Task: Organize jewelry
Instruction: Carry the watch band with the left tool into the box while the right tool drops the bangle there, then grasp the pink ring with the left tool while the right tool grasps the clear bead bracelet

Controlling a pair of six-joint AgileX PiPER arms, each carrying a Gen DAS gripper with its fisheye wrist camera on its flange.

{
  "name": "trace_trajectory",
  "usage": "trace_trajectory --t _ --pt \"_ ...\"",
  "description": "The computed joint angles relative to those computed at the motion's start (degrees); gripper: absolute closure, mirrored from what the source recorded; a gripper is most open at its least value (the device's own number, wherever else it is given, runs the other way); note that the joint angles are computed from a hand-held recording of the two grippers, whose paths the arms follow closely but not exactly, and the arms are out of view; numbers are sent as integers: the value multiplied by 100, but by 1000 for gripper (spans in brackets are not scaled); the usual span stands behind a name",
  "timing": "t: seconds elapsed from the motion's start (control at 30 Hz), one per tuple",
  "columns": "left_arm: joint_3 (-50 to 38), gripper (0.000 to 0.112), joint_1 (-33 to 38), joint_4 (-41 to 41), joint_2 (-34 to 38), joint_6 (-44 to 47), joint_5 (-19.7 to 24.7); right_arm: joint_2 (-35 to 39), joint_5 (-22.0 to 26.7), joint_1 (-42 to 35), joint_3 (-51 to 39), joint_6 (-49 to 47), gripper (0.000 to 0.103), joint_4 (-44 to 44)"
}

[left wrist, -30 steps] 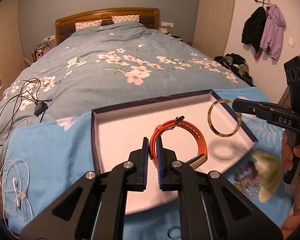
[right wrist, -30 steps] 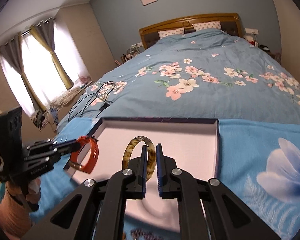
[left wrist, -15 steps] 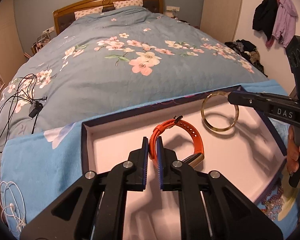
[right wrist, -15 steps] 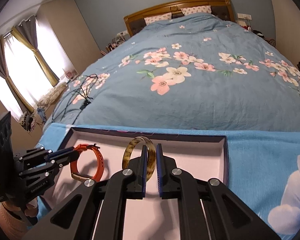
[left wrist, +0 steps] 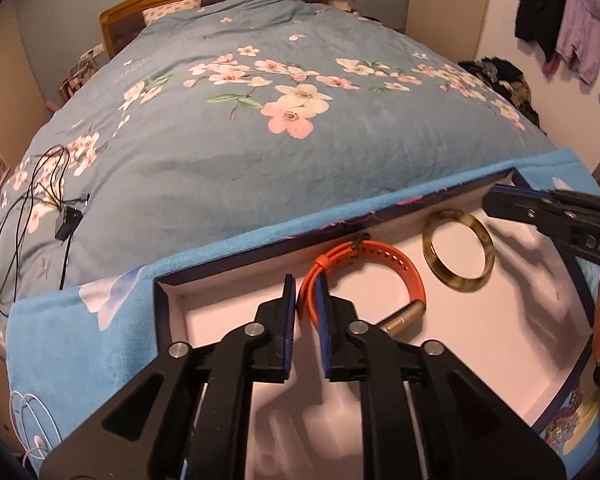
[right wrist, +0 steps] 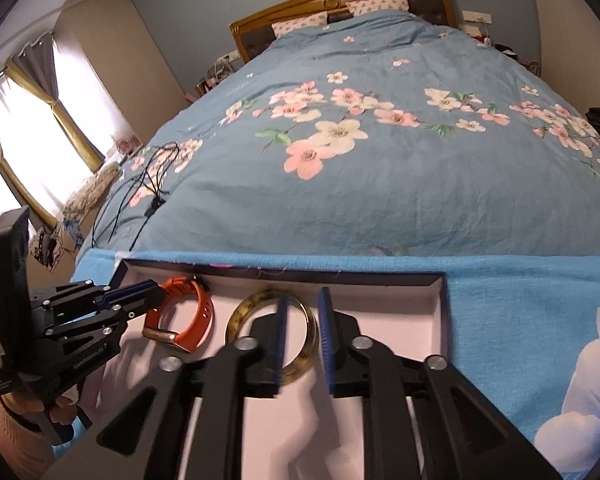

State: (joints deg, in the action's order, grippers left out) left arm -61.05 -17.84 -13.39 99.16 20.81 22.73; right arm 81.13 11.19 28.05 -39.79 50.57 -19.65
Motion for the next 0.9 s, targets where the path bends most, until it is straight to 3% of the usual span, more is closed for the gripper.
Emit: trace_trajectory --t 0.03,0.1,0.23,0.33,0.43,0.53,0.6,0.7,0.8,0.9 --pt "66 98 51 -177 -78 123 -52 -88 22 50 42 261 79 -268" --pt "249 87 153 -573 -294 434 -127 -347 141 228 149 880 76 -924" --pt "1067 76 313 -1600 -1262 1493 -500 -1198 523 841 501 1830 65 -1971" --pt "1694 71 453 -2421 -2100 2470 -475 -1883 1154 1675 730 2446 60 -2613" --pt "2317 67 512 -2485 -3009 2701 -410 -2411 2068 2817 916 3204 59 -3199" --pt "2854 65 644 -2553 -3876 2913 -146 -2770 2826 3847 1152 3786 59 -3362" --pt "3198 62 985 -2995 -4507 3475 386 -2901 3416 4606 1305 4292 59 -3480" --pt "3608 60 1119 -2785 -5234 3361 725 -2937 4209 5588 1483 4991 59 -3460" --pt "3882 59 1493 -2983 -5712 3545 1362 -3010 4577 6283 1754 5733 60 -3368" --pt "4115 58 1586 -2865 -6161 3317 1697 -3047 4714 6886 1972 6386 67 -3307"
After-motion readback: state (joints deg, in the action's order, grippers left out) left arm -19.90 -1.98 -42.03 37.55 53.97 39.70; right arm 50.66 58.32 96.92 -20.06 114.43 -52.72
